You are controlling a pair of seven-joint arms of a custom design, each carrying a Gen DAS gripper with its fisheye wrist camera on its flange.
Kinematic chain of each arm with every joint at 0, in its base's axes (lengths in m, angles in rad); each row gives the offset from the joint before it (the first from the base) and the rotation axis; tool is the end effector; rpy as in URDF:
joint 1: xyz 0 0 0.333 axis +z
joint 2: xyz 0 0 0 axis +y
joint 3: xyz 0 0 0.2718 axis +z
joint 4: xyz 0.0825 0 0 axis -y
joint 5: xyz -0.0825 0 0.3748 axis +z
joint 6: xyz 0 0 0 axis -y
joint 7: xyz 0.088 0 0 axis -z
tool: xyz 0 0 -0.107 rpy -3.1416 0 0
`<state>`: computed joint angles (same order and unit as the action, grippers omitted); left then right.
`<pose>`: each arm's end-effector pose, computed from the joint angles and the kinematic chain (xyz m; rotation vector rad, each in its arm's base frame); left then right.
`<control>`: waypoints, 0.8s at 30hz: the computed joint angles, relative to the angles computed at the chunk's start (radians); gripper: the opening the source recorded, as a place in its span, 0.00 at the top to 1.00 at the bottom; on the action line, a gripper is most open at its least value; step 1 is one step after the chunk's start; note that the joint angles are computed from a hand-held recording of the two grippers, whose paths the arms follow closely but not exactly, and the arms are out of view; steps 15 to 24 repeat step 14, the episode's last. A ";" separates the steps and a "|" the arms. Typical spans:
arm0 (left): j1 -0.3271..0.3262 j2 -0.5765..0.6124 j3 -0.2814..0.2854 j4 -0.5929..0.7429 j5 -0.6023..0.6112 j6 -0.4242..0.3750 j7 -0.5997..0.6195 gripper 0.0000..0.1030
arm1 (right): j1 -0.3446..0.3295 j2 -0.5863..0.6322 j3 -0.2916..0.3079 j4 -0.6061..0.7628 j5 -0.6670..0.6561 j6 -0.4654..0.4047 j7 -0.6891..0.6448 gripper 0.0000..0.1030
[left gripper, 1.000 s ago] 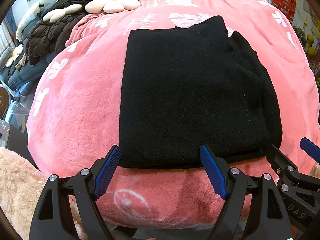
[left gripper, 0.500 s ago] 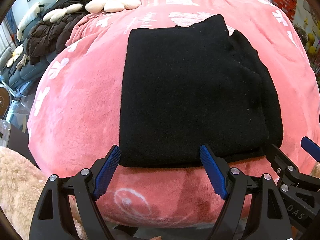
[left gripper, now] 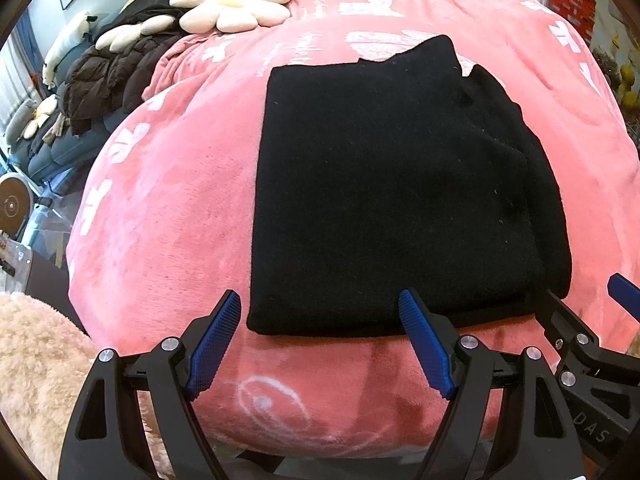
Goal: Fold small clothes
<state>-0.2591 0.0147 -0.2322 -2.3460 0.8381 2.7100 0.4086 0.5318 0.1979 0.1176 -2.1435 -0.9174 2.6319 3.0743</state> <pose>0.4461 -0.2684 0.3171 -1.8359 1.9108 -0.4661 0.4417 0.3593 0.2984 -1.7824 1.9864 -0.5873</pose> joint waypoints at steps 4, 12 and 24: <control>0.001 -0.001 0.000 0.001 0.001 -0.008 -0.004 0.24 | -0.004 0.001 -0.002 0.001 -0.001 0.006 -0.019 0.10; 0.005 0.018 0.003 0.008 -0.099 -0.007 0.079 0.23 | -0.007 0.001 -0.004 0.000 0.000 0.007 -0.028 0.09; 0.004 0.019 0.003 0.008 -0.099 -0.008 0.080 0.23 | -0.008 0.000 -0.005 -0.001 0.000 0.009 -0.029 0.09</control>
